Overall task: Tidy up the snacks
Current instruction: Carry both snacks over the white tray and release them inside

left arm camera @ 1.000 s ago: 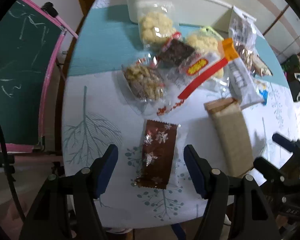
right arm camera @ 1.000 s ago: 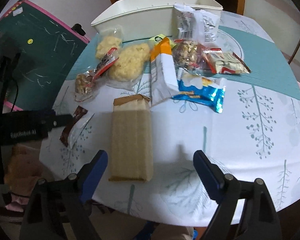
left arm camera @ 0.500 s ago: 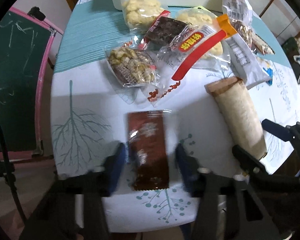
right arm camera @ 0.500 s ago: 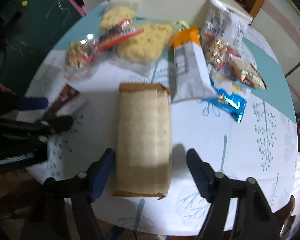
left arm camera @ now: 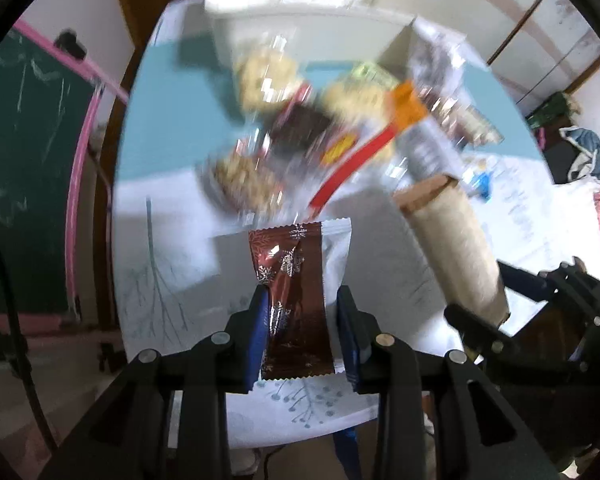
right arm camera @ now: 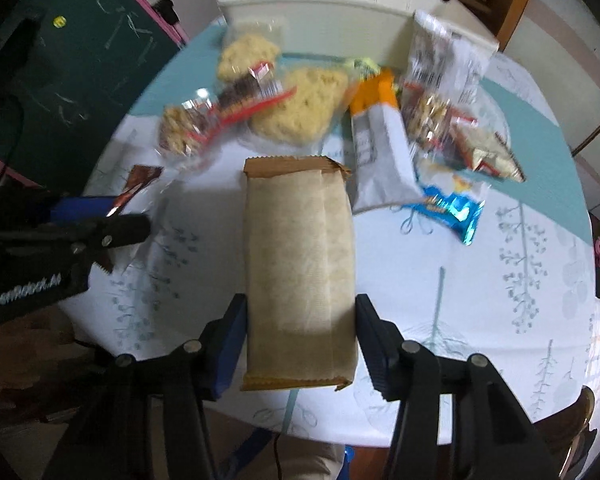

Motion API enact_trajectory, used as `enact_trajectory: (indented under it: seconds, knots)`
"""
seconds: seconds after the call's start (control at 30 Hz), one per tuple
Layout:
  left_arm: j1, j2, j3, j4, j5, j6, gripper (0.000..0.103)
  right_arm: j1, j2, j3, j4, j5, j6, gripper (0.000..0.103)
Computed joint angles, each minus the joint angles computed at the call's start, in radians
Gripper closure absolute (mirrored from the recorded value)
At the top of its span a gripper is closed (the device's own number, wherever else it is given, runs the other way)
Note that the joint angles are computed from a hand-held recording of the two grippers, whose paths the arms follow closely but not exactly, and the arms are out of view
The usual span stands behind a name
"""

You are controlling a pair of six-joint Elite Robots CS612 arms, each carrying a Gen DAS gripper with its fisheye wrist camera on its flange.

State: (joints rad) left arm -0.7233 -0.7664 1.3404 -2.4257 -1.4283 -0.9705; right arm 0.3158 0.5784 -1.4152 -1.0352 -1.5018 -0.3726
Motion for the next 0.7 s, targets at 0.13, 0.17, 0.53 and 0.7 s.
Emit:
enact_trajectory:
  seconds: [0.13, 0.17, 0.53, 0.7]
  knots:
    - [-0.003, -0.017, -0.027, -0.046, 0.068, 0.07, 0.072, -0.004, -0.025, -0.009, -0.009, 0.018, 0.013, 0.05]
    - [-0.002, -0.019, -0.033, -0.064, 0.08, 0.088, 0.072, -0.005, -0.036, -0.008, -0.02, 0.018, 0.021, 0.05]
    - [0.04, -0.019, -0.155, -0.202, 0.158, 0.243, 0.072, 0.009, -0.148, 0.081, -0.244, -0.024, 0.142, 0.05]
    - [0.06, 0.018, -0.255, -0.176, 0.194, 0.246, 0.072, -0.001, -0.208, 0.154, -0.358, -0.014, 0.174, 0.05]
